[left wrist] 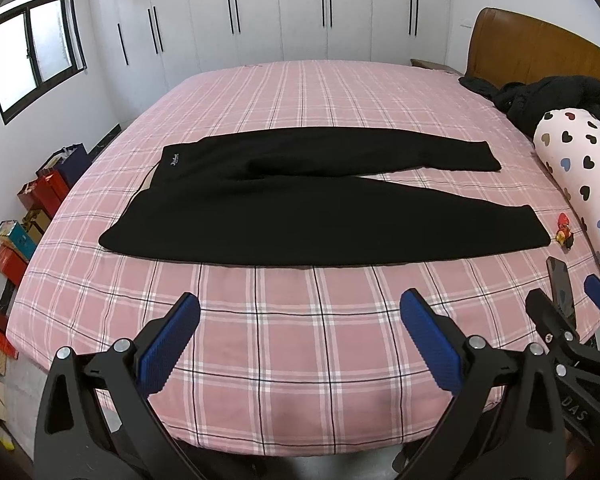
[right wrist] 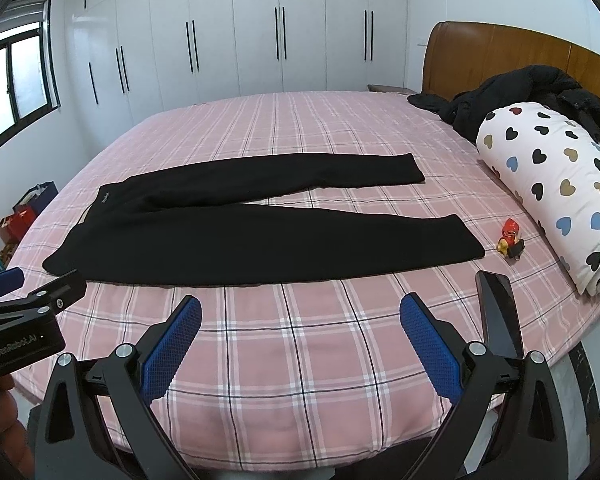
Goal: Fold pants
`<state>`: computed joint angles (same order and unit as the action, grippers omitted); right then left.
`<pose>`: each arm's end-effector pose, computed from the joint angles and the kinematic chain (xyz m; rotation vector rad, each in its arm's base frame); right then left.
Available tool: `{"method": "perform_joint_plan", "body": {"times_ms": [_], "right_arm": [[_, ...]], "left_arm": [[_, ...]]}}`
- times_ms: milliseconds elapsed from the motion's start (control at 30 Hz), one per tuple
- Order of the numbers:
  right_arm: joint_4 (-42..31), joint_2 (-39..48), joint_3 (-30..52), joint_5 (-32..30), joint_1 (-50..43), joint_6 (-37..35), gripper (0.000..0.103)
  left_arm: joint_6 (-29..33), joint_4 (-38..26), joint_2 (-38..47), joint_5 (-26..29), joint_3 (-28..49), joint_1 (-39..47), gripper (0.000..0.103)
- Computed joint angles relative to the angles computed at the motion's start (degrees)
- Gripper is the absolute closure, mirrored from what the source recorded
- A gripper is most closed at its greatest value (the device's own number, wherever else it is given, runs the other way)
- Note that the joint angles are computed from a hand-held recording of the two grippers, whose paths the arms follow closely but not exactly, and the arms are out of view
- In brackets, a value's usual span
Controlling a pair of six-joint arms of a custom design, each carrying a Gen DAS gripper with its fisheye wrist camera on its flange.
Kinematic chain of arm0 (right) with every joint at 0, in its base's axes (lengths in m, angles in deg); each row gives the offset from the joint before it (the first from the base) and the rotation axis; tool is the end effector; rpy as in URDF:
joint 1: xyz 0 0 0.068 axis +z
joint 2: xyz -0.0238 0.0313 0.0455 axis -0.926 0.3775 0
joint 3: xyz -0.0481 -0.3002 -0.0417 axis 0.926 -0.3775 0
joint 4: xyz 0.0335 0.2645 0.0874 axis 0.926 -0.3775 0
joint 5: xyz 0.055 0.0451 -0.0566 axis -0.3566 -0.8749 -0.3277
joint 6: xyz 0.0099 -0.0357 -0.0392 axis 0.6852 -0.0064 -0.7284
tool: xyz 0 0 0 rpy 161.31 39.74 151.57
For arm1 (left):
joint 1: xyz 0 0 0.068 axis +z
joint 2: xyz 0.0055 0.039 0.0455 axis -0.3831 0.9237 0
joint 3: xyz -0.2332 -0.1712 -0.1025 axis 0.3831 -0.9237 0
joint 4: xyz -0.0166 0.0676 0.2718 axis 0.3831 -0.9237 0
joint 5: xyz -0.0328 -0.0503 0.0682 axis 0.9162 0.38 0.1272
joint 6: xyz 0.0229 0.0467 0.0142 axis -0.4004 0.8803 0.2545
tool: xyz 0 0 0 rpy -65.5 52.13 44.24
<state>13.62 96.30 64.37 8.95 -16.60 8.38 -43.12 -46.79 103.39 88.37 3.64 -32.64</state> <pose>0.1944 0.1994 0.2529 0.7930 2.1765 -0.3232 0.3159 -0.0646 0.2719 0.7088 2.3036 -0.2082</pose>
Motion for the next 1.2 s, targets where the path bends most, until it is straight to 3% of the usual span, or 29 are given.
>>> {"method": "perform_joint_plan", "body": {"times_ms": [1200], "right_arm": [[1.03, 0.29, -0.05, -0.17, 0.01, -0.93, 0.005]], "left_arm": [[0.33, -0.24, 0.03, -0.10, 0.11, -0.09, 0.005]]}}
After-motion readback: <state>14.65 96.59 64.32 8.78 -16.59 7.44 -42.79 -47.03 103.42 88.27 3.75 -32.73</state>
